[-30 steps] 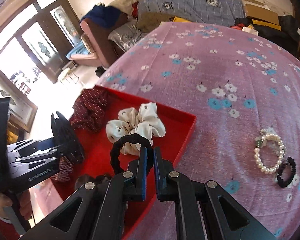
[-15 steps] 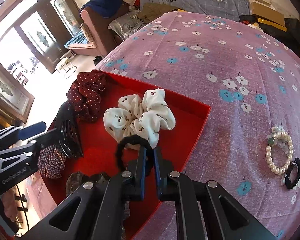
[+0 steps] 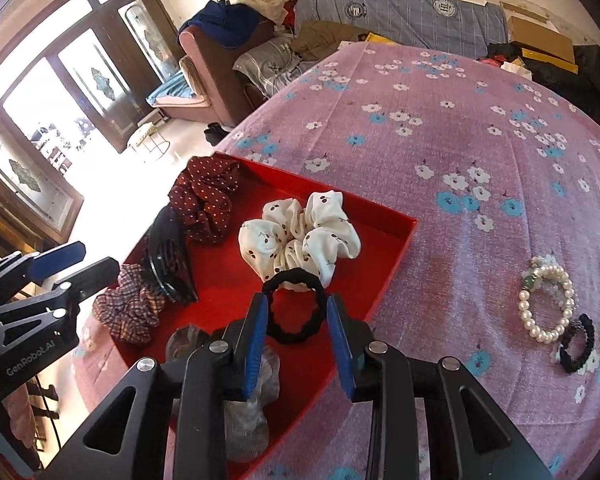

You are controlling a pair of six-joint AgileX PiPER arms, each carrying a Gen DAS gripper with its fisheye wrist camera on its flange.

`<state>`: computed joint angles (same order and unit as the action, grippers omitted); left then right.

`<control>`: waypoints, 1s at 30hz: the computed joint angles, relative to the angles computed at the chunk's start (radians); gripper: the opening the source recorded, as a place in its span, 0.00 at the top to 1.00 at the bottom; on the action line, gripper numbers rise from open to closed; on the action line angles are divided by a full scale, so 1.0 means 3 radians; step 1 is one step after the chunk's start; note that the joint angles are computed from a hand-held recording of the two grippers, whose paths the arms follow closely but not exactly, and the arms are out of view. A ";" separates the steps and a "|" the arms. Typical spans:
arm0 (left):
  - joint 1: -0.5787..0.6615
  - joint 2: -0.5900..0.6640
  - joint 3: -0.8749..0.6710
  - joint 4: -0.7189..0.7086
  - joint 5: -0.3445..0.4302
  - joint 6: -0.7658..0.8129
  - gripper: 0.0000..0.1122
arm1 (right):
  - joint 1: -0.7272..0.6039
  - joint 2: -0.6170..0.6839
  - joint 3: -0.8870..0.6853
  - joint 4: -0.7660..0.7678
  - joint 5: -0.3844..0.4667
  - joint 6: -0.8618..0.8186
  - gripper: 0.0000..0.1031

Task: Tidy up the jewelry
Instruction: 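Move both open tools to the pearl bracelet and black beaded bracelet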

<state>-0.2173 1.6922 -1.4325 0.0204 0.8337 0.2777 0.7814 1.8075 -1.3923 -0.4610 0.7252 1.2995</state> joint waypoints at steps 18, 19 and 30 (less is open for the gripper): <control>-0.0961 -0.0649 0.0583 0.0627 0.0054 -0.1026 0.54 | 0.0345 -0.1444 0.1671 -0.0588 0.0092 0.1162 0.64; -0.1033 -0.0653 0.0590 0.0650 0.0066 -0.1094 0.54 | 0.0368 -0.1568 0.1802 -0.0602 0.0127 0.1241 0.64; -0.1708 -0.0388 0.0447 0.0601 0.0096 -0.1565 0.54 | 0.0427 -0.2758 0.2784 -0.0484 0.0676 0.1539 0.64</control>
<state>-0.7298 1.5757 -1.2984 0.2006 0.8625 -0.1918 0.9097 0.9802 -0.5570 -0.6061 0.9279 1.7611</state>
